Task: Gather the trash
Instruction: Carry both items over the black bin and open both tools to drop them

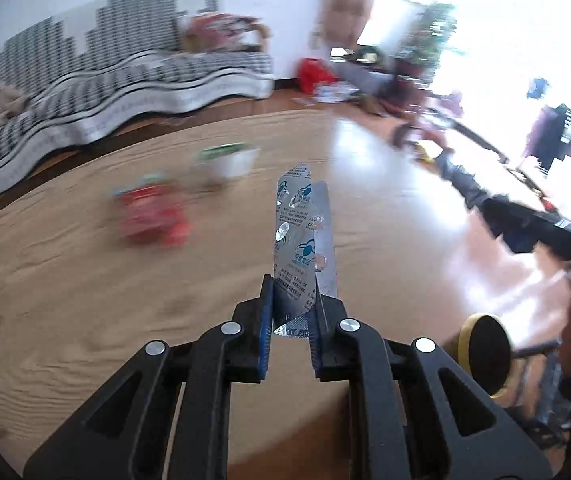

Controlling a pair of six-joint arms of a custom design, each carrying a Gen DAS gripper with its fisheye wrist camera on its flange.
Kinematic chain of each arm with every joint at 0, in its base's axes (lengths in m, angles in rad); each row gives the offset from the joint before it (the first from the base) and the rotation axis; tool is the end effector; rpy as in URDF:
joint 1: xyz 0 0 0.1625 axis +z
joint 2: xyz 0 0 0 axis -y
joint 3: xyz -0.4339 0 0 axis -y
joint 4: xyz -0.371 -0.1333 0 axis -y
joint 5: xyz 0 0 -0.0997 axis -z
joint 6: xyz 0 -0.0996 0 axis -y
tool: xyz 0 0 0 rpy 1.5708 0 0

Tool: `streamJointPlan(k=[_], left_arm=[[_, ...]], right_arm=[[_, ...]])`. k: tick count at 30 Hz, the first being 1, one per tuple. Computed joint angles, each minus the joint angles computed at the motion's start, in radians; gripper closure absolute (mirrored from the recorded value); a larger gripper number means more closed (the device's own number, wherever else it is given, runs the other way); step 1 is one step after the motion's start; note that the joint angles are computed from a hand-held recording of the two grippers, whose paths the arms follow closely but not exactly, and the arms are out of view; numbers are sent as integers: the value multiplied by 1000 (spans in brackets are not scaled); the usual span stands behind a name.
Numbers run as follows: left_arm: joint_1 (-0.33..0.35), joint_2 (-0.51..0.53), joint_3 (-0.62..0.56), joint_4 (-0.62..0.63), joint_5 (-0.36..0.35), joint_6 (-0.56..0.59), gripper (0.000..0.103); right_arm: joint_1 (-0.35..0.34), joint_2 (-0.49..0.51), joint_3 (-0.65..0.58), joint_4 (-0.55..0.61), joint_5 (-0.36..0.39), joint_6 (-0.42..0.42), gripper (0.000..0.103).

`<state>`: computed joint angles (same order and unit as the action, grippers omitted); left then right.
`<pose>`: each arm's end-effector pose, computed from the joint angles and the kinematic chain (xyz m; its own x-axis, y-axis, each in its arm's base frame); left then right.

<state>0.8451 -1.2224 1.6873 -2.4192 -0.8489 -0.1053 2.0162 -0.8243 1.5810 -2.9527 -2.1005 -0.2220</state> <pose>-0.2494 -0.5811 0.3720 -0.7862 0.2385 -0.5701 0.5358 0.7228 -0.4365 0.3745 -0.5919 0.2150 -0.8070 -0.2635 0.5285 -0.5403 0.6907 -0.4807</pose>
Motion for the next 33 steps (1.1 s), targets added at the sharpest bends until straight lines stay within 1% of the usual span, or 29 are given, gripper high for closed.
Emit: streamJointPlan(k=[2, 3, 5, 6, 9, 10, 11, 13, 15, 17, 18, 20, 21, 22, 23, 24, 26, 28, 30, 31, 33], left_arm=[[-47, 45, -6, -9, -41, -7, 88], [-71, 72, -11, -18, -60, -6, 88], [-119, 145, -39, -26, -114, 12, 88], [-144, 191, -57, -31, -144, 14, 88], [-185, 284, -91, -33, -220, -4, 88], [-202, 330, -106, -30, -259, -16, 88], [-211, 353, -108, -34, -279, -19, 88], [-236, 421, -125, -28, -317, -23, 88], [-250, 481, -144, -14, -361, -23, 88], [-259, 520, -142, -12, -384, -22, 88], [-262, 537, -136, -16, -397, -24, 88], [-244, 569, -147, -13, -428, -6, 88], [-244, 575, -140, -23, -426, 4, 88], [-244, 587, -122, -41, -410, 24, 88], [-245, 592, -111, -42, -398, 29, 88], [-239, 600, -122, -23, -395, 29, 88], [-221, 608, -136, 10, -423, 14, 88], [-216, 601, -122, 7, -407, 43, 88], [-208, 605, -129, 22, -409, 38, 88], [-201, 608, -135, 33, -414, 29, 88], [-204, 615, -138, 35, -407, 17, 88]], right_arm=[[-23, -116, 124, -47, -68, 23, 74], [-33, -156, 162, -61, -89, 31, 74], [-63, -268, 267, -112, -151, 51, 74], [-79, -312, 307, -128, -164, 57, 74], [-131, -455, 430, -178, -211, 62, 74], [-149, -492, 460, -188, -216, 60, 74], [-177, -547, 502, -194, -222, 63, 74], [-220, -616, 555, -198, -225, 68, 74], [-270, -676, 603, -200, -207, 77, 74], [-324, -724, 646, -213, -181, 79, 74], [-345, -738, 660, -214, -168, 78, 74], [-387, -757, 688, -221, -143, 79, 74], [-418, -771, 706, -222, -121, 82, 74], [-436, -766, 715, -226, -109, 91, 74], [-443, -764, 723, -231, -105, 96, 74], [-465, -765, 738, -238, -90, 96, 74], [-509, -761, 762, -249, -58, 99, 74], [-536, -755, 778, -256, -39, 109, 74], [-540, -724, 770, -263, -36, 128, 74], [-530, -702, 760, -266, -43, 143, 74], [-533, -696, 761, -270, -41, 145, 74]])
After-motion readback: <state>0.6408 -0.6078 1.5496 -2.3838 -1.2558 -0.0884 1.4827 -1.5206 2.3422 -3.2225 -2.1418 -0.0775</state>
